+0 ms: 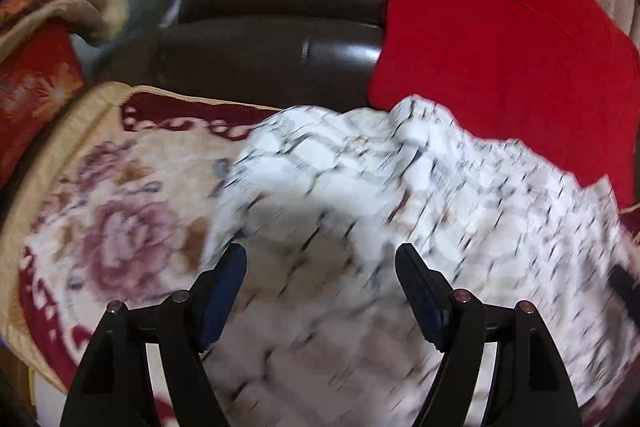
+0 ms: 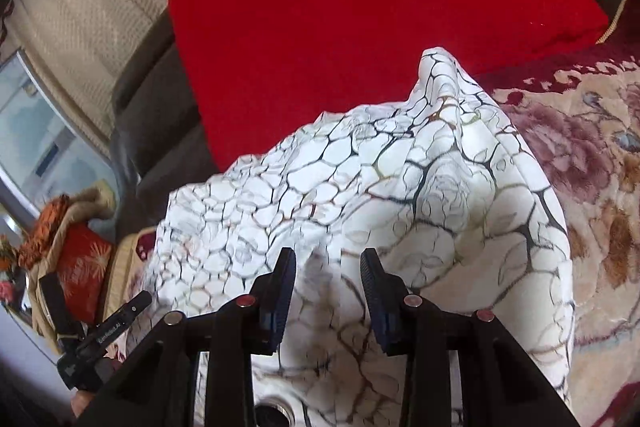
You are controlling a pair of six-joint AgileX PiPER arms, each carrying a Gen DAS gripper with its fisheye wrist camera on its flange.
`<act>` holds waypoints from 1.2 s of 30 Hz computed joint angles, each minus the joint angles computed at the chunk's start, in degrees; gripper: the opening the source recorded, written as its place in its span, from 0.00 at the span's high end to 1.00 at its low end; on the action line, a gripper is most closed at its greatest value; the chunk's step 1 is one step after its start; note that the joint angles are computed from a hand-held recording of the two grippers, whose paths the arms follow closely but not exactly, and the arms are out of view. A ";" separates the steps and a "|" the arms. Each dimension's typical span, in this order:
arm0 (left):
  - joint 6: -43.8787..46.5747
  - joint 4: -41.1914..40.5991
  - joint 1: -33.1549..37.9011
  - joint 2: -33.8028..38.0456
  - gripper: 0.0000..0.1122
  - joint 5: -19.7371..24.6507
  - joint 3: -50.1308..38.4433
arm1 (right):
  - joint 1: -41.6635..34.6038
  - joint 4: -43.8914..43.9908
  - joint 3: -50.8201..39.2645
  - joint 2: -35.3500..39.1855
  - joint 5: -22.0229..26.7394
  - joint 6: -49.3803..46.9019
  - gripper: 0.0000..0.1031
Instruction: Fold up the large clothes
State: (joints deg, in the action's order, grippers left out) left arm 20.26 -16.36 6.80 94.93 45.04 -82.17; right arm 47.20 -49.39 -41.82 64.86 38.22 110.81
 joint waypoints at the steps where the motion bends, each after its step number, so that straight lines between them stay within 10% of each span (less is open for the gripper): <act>1: -3.85 3.87 -1.87 1.68 0.31 0.84 -2.75 | -0.60 1.41 -0.15 -1.30 0.59 -1.85 0.63; 9: -22.60 25.54 -10.23 25.32 0.28 15.67 -33.16 | -12.31 13.94 2.17 -1.63 -7.37 -15.68 0.65; 12: -20.89 20.92 -7.88 30.12 0.27 21.93 -40.34 | -11.98 14.08 1.57 -0.91 -6.65 -17.35 0.65; 24: -4.33 6.66 9.26 0.88 0.27 12.23 -8.33 | -6.44 7.44 4.39 -9.06 -2.99 -7.91 0.63; 36: 10.00 -16.60 23.67 -12.72 0.27 23.37 15.06 | 10.55 -1.90 3.37 -12.75 11.06 4.58 0.63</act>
